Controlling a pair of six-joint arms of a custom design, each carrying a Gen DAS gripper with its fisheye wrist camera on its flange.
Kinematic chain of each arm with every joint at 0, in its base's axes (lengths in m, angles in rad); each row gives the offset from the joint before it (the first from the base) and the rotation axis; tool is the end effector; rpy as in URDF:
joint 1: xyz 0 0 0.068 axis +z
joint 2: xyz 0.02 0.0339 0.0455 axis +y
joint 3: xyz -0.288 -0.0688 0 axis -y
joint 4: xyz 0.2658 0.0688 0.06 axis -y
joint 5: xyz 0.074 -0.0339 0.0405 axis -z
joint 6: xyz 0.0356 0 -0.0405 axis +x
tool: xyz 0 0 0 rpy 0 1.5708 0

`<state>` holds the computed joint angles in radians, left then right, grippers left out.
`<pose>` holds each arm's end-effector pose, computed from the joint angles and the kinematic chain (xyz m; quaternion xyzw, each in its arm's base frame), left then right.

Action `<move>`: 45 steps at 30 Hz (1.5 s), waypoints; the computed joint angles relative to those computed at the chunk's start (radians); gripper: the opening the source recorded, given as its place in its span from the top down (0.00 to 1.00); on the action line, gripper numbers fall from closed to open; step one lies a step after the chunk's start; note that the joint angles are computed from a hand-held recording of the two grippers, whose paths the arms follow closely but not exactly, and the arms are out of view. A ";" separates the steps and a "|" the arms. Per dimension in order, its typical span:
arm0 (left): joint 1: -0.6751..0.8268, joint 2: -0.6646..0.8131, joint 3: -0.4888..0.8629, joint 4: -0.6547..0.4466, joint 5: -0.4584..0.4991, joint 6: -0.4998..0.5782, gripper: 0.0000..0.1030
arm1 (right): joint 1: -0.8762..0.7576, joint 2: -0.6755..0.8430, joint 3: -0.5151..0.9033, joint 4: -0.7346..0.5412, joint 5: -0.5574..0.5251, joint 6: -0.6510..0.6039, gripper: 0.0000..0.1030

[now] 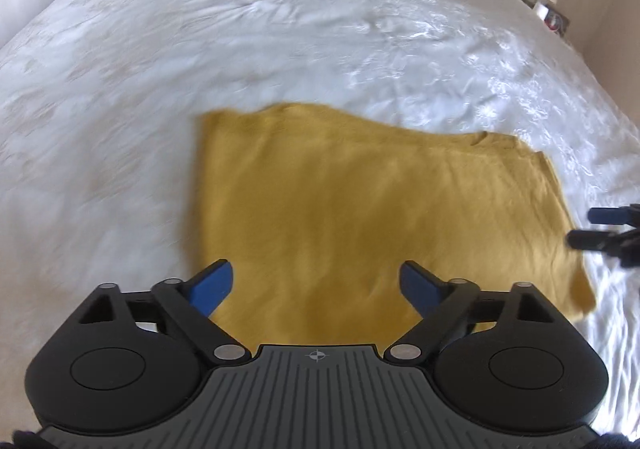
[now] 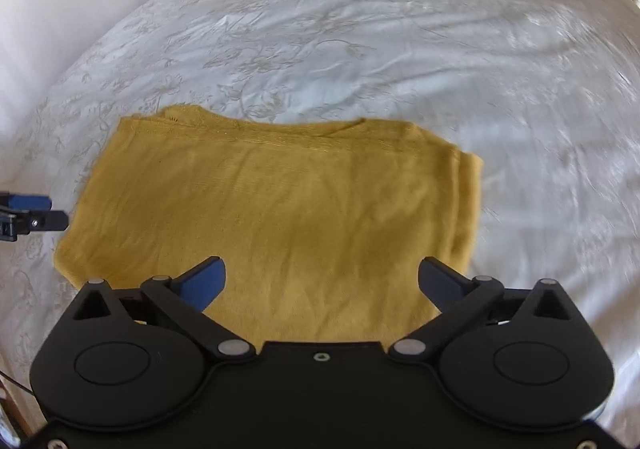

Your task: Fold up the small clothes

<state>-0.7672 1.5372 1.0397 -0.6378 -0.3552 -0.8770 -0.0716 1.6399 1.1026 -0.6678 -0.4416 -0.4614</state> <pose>0.2374 -0.2117 0.2299 -0.0908 0.9575 -0.0384 0.2711 0.3371 -0.0089 0.2172 -0.2249 0.9336 0.1610 0.2279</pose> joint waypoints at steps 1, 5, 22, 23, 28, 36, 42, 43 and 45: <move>-0.003 0.052 0.040 0.005 -0.001 0.000 0.10 | 0.023 0.013 0.004 0.009 0.027 0.007 0.01; 0.002 0.217 0.164 0.028 0.011 0.028 0.06 | 0.077 0.064 0.009 0.059 0.102 0.006 0.01; 0.124 0.513 0.405 -0.027 0.050 0.141 0.00 | -0.208 0.400 0.342 -0.193 -0.136 0.099 0.01; 0.121 0.506 0.390 -0.013 0.045 0.137 0.00 | -0.228 0.410 0.348 -0.223 -0.171 0.087 0.01; 0.115 0.499 0.377 -0.004 0.037 0.116 0.00 | -0.301 0.462 0.364 -0.368 -0.335 0.032 0.01; 0.127 0.523 0.412 -0.031 0.050 0.115 0.00 | -0.285 0.587 0.463 -0.406 -0.440 0.066 0.00; 0.122 0.539 0.435 -0.047 0.034 0.096 0.00 | -0.286 0.665 0.539 -0.457 -0.523 0.072 0.00; 0.121 0.539 0.438 -0.055 0.033 0.091 0.00 | -0.285 0.666 0.542 -0.462 -0.522 0.069 0.00; 0.123 0.550 0.461 -0.079 0.038 0.087 0.00 | -0.282 0.644 0.512 -0.423 -0.515 0.095 0.00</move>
